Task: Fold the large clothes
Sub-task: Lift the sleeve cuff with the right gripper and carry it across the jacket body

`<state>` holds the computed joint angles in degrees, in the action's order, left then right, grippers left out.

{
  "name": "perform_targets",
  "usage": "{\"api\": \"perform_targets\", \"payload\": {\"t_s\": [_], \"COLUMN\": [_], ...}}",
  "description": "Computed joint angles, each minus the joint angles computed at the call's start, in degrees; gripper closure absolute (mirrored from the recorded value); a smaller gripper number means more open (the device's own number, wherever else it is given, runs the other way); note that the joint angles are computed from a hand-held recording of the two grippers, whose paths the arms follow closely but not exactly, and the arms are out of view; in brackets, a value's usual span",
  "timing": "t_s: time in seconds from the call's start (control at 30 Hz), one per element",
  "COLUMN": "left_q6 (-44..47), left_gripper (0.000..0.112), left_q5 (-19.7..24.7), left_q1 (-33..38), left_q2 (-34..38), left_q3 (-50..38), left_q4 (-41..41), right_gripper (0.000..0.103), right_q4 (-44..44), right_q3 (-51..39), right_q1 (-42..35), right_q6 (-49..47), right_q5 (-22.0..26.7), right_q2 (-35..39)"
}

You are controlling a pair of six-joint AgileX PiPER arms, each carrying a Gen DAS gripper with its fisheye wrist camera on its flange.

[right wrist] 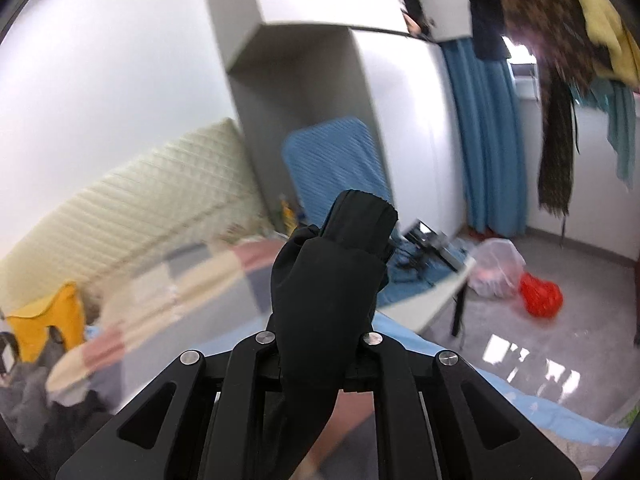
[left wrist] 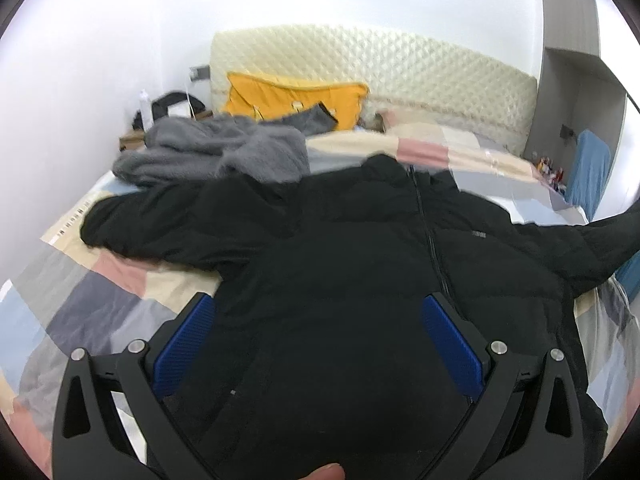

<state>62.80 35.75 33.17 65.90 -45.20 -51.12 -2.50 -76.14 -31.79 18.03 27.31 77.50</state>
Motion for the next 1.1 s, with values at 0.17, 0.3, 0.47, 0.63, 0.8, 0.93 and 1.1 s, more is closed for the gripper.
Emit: {"api": "perform_targets", "payload": {"t_s": [0.17, 0.3, 0.47, 0.63, 0.8, 0.93, 1.1], "left_q6": [6.23, 10.63, 13.71, 12.32, 12.36, 12.18, 11.66], "left_gripper": [0.009, 0.009, 0.009, 0.009, 0.009, 0.009, 0.009], "left_q5": [6.27, 10.84, 13.15, 19.08, 21.67, 20.3, 16.0], "left_q1": [6.48, 10.91, 13.82, 17.26, 19.65, 18.98, 17.42], "left_q2": [-1.45, -1.94, -1.83, 1.59, 3.59, 4.46, 5.27], "left_q3": [0.23, 0.08, 0.37, -2.39, -3.62, -4.09, -4.45], "left_q4": [-5.48, -8.36, -10.06, -9.86, -11.76, -11.24, -9.42], "right_gripper": [0.095, 0.093, 0.091, 0.09, 0.09, 0.089, 0.089], "right_q4": [-14.37, -24.25, -33.61, -39.71, -44.45, -43.48, -42.33], "right_q3": [-5.24, -11.49, -21.24, -29.3, -34.74, -42.7, -45.17], "right_q1": [13.37, 26.03, 41.92, 54.7, 64.6, 69.44, 73.0], "right_q6": [15.02, 23.79, 27.94, 27.39, 27.7, 27.66, 29.57], "right_q5": [7.87, 14.4, 22.65, 28.18, 30.95, 31.84, 27.1], "right_q2": [-5.46, -5.49, -1.89, 4.51, 11.33, 19.5, 28.42]}}
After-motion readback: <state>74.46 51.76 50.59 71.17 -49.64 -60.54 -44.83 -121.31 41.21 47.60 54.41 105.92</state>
